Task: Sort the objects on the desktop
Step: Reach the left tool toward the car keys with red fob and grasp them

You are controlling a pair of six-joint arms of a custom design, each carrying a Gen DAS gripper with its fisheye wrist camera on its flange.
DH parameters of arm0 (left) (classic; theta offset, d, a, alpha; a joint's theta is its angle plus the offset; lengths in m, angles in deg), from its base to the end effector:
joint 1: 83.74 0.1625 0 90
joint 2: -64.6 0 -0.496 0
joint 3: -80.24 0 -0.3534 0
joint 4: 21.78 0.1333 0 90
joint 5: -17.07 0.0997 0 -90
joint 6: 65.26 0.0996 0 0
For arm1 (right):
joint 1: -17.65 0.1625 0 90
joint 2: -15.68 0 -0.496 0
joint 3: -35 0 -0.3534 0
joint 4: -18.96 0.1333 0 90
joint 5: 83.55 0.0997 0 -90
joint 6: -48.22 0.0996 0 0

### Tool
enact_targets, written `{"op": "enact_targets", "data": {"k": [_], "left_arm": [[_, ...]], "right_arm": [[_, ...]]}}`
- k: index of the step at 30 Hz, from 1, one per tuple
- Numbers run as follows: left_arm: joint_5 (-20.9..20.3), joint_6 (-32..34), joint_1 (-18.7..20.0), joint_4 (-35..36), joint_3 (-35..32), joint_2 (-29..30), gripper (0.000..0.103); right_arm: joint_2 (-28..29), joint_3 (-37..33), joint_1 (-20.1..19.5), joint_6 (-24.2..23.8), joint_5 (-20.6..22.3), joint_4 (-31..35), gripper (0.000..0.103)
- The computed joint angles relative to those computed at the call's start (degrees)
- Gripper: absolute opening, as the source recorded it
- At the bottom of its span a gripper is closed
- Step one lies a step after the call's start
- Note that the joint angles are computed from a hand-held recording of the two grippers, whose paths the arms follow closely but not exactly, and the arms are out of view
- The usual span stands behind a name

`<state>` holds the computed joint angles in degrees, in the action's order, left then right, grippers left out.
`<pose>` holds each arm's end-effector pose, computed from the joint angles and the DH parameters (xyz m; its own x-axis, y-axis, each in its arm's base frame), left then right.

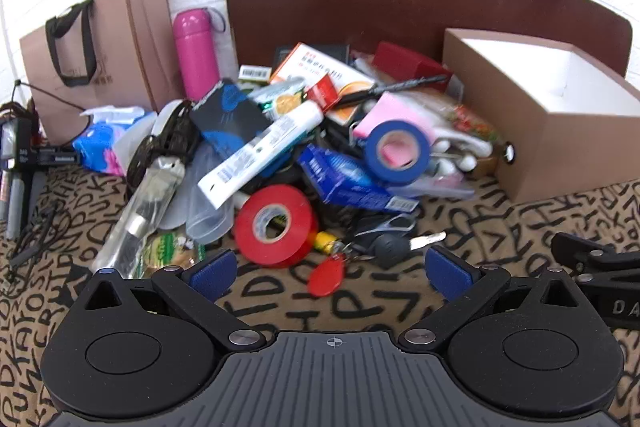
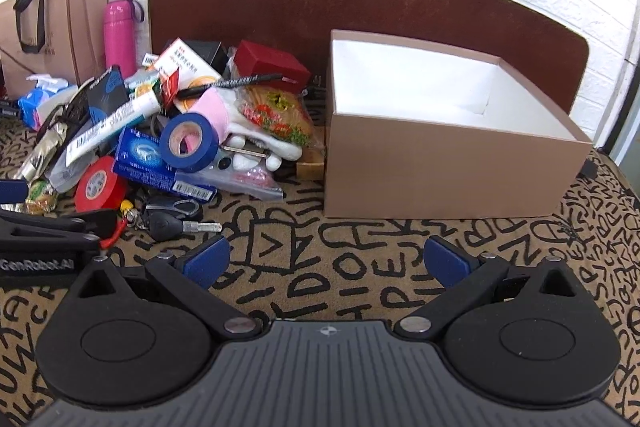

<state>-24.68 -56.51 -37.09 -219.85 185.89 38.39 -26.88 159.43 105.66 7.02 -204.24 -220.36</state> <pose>-0.2809 -0.5999 0.0237 -0.6295 0.2920 -0.7201 0.7065 0.6008 -0.3740 0.0639 -0.5352 0.2074 -0.6431 0.1245 0.7556 -0.5453 0.6183 -0.5660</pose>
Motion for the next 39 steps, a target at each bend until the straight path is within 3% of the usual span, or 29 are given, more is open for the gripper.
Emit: {"op": "enact_targets", "data": {"k": [12,15,17,20,23,31,34,36,37,39], "left_arm": [[-9.76,1.30,5.16,1.21,-3.00,-1.59,0.100],[-11.54,1.67,6.12,4.22,-4.23,-1.67,0.094],[-13.14,0.35,7.03,8.41,-5.09,-1.83,0.082],[-15.99,-2.57,8.48,14.04,-6.38,-2.05,0.065],[-17.91,-4.20,9.49,15.64,-7.50,-1.83,0.058],[-19.37,-4.58,10.86,17.84,-10.74,-0.38,0.061],[-18.63,-3.79,10.82,18.42,-11.86,0.31,0.051],[-18.25,-3.86,10.89,19.01,-12.43,0.46,0.031],[-18.07,-4.22,10.94,19.48,-12.58,0.42,0.024],[-17.92,-4.03,10.83,19.63,-12.19,0.24,0.021]], "right_arm": [[0.69,-2.82,-2.13,-4.59,9.74,10.41,0.102],[1.25,-3.64,-2.70,-5.86,12.17,11.53,0.101],[1.61,-4.24,-3.30,-6.48,14.01,12.71,0.097],[2.67,-6.02,-3.59,-7.54,14.17,15.05,0.089],[2.61,-6.98,-4.35,-8.35,15.90,18.32,0.079],[3.05,-9.54,-5.82,-11.01,21.39,24.76,0.076],[4.08,-11.10,-5.80,-13.33,22.62,25.40,0.076],[4.58,-12.11,-5.85,-14.02,23.25,26.27,0.076],[4.55,-12.40,-5.91,-13.86,23.62,27.12,0.070],[4.23,-12.35,-5.90,-13.53,24.26,28.30,0.063]]}}
